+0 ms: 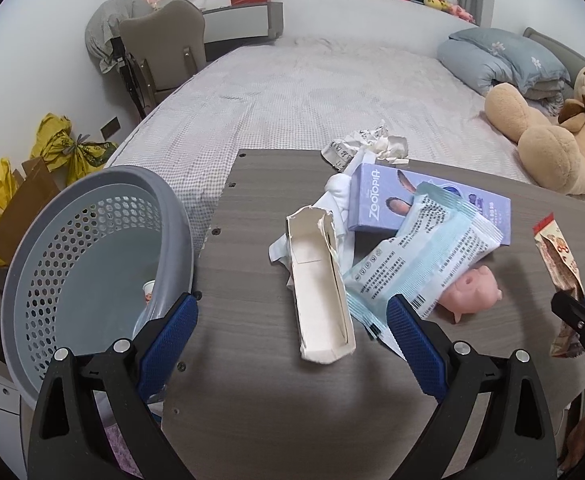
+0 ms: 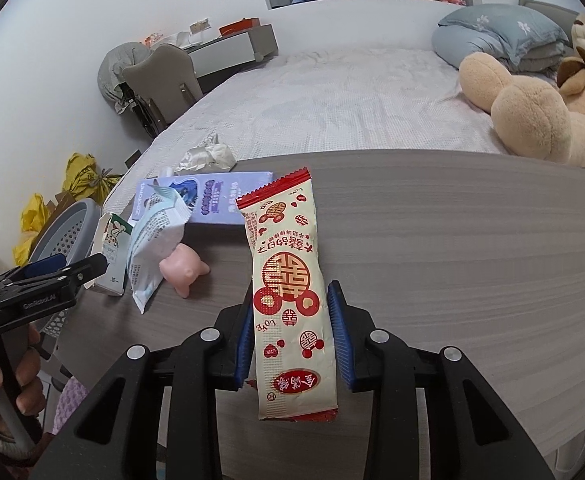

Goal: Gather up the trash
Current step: 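Grasp the white paper carton with the left tool while the right tool holds the wrapper, then carry the carton and the wrapper over the grey basket with both tools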

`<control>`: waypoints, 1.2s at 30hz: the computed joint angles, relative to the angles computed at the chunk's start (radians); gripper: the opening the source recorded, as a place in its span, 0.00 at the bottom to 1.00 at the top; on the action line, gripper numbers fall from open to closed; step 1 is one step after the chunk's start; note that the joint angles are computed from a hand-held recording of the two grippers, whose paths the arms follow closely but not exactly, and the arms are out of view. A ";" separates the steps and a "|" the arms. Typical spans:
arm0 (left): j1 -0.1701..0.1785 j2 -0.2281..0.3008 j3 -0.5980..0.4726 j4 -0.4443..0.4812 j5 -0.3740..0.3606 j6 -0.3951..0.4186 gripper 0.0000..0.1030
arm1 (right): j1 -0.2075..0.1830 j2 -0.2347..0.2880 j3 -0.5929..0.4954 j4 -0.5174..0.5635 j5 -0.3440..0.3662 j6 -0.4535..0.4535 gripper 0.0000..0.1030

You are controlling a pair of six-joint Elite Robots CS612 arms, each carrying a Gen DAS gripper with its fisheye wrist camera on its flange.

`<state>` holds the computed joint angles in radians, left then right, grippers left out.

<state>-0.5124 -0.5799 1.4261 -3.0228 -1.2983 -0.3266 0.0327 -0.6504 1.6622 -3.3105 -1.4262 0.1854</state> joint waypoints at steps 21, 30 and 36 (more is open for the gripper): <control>0.030 0.022 -0.030 0.031 -0.146 -0.020 0.28 | -0.002 0.004 -0.001 -0.005 0.011 0.025 0.32; 0.029 -0.006 0.019 -0.015 -0.131 -0.016 0.28 | 0.001 0.000 0.005 -0.010 0.008 0.015 0.32; 0.018 -0.041 0.078 -0.074 -0.099 0.023 0.28 | 0.009 -0.010 0.016 -0.022 0.006 0.010 0.32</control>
